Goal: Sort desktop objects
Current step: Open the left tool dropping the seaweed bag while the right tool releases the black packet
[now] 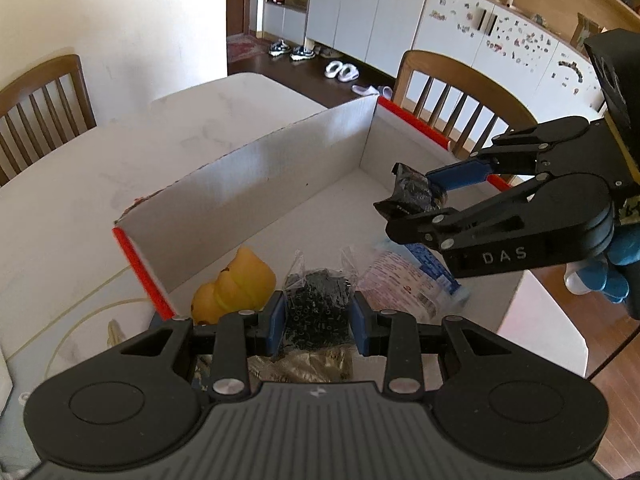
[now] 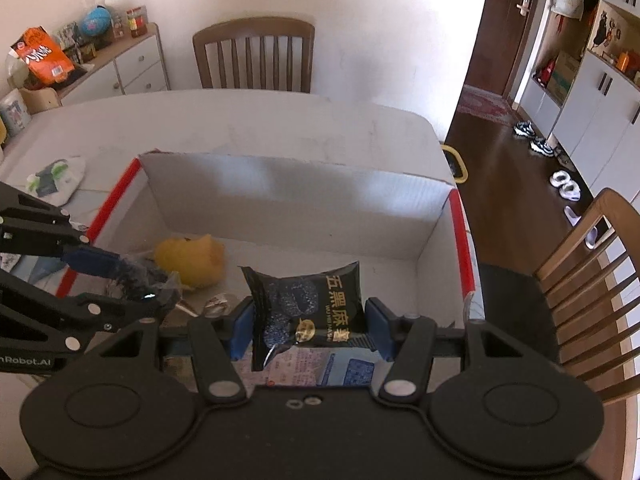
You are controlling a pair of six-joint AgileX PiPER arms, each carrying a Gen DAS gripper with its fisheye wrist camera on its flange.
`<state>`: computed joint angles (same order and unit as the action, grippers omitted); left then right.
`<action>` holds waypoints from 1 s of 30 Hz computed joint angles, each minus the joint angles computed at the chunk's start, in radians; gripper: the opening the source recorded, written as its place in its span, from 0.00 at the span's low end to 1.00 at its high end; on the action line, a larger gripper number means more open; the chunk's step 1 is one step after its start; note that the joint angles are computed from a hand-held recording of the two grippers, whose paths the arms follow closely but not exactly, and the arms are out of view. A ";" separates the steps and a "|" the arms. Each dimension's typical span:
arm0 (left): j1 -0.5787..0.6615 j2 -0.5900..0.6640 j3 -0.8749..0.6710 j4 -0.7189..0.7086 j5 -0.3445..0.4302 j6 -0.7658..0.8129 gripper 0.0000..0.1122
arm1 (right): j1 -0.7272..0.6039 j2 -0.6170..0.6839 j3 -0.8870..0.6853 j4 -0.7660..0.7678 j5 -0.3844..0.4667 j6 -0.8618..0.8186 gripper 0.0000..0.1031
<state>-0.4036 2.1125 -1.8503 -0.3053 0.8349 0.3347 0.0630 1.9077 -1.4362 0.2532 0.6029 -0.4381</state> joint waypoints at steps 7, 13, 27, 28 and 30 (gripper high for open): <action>-0.022 0.095 -0.141 0.032 0.074 -0.028 0.29 | -0.007 0.073 -0.075 -0.047 0.035 0.048 0.56; -0.036 0.163 -0.253 0.068 0.127 -0.061 0.29 | 0.010 0.132 -0.145 -0.099 0.069 0.086 0.56; -0.044 0.281 -0.451 0.115 0.251 -0.116 0.29 | 0.022 0.234 -0.264 -0.173 0.155 0.148 0.56; -0.045 0.274 -0.434 0.116 0.242 -0.115 0.29 | 0.021 0.240 -0.272 -0.177 0.163 0.151 0.56; -0.047 0.286 -0.454 0.123 0.253 -0.123 0.29 | 0.023 0.249 -0.278 -0.185 0.172 0.157 0.56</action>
